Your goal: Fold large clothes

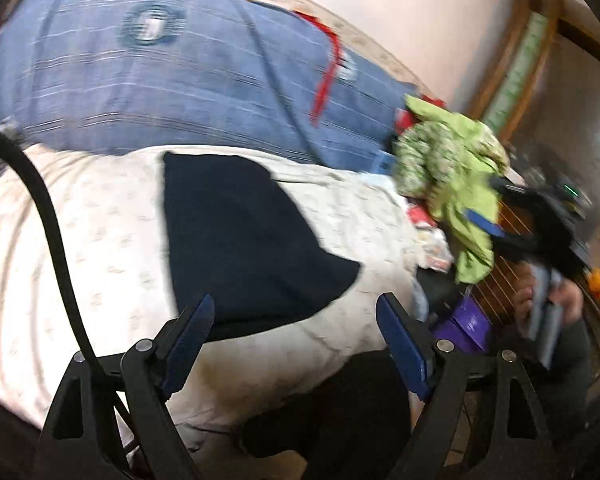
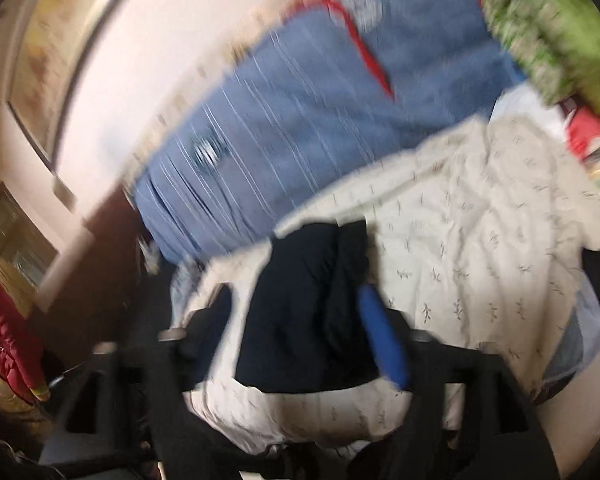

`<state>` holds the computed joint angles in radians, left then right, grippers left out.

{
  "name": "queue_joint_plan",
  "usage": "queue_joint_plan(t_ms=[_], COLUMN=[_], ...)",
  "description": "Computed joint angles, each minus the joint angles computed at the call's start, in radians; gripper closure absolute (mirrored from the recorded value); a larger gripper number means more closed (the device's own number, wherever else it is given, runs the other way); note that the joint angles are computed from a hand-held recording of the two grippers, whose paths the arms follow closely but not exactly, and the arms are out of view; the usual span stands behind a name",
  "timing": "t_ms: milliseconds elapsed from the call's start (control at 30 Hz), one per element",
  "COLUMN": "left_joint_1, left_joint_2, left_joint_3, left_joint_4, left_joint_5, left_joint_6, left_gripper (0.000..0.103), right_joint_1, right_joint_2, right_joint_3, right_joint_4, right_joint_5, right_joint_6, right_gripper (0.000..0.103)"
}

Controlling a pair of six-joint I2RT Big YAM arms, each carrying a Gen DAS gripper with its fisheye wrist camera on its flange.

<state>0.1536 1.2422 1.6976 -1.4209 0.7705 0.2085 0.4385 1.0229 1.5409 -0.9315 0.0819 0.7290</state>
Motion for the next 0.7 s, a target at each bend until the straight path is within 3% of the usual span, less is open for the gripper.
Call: queue_joint_plan(t_ms=[100, 200, 233, 300, 367, 400, 467, 500, 533, 567, 600, 667, 700], left_joint_1=[0.025, 0.021, 0.014, 0.010, -0.002, -0.001, -0.010, -0.012, -0.018, -0.024, -0.030, -0.043, -0.049], left_joint_2=[-0.010, 0.005, 0.010, 0.021, 0.036, 0.042, 0.055, 0.060, 0.066, 0.074, 0.083, 0.098, 0.103], left_joint_3=[-0.034, -0.053, -0.067, -0.071, -0.061, -0.062, -0.054, -0.053, -0.049, -0.044, -0.038, -0.028, -0.026], left_joint_4=[0.019, 0.041, 0.065, 0.086, 0.101, 0.114, 0.122, 0.130, 0.135, 0.137, 0.137, 0.134, 0.135], left_joint_5=[-0.066, -0.117, -0.133, -0.162, -0.187, -0.201, -0.209, -0.213, -0.218, -0.220, -0.221, -0.221, -0.224], left_joint_6=[-0.003, -0.053, -0.070, -0.094, -0.117, -0.128, -0.140, -0.145, -0.151, -0.157, -0.166, -0.183, -0.188], left_gripper=[0.020, 0.020, 0.020, 0.020, 0.020, 0.020, 0.020, 0.020, 0.020, 0.020, 0.020, 0.020, 0.020], right_joint_1=[0.061, 0.066, 0.064, 0.060, 0.061, 0.064, 0.095, 0.106, 0.111, 0.113, 0.112, 0.097, 0.082], right_joint_2=[-0.063, -0.080, -0.073, -0.039, 0.036, 0.075, 0.177, 0.214, 0.243, 0.259, 0.280, 0.312, 0.328], right_joint_3=[-0.083, -0.191, -0.240, -0.285, -0.260, -0.232, -0.124, -0.086, -0.069, -0.076, -0.078, -0.078, -0.072], right_joint_4=[0.133, 0.358, 0.474, 0.591, 0.561, 0.505, 0.284, 0.218, 0.203, 0.237, 0.267, 0.253, 0.218], right_joint_5=[0.039, -0.056, -0.094, -0.155, -0.201, -0.206, -0.141, -0.143, -0.193, -0.253, -0.307, -0.339, -0.323], right_joint_6=[0.036, 0.135, 0.197, 0.277, 0.339, 0.332, 0.247, 0.209, 0.179, 0.168, 0.164, 0.181, 0.188], right_gripper=[0.021, 0.021, 0.021, 0.018, 0.018, 0.018, 0.018, 0.018, 0.023, 0.039, 0.047, 0.096, 0.098])
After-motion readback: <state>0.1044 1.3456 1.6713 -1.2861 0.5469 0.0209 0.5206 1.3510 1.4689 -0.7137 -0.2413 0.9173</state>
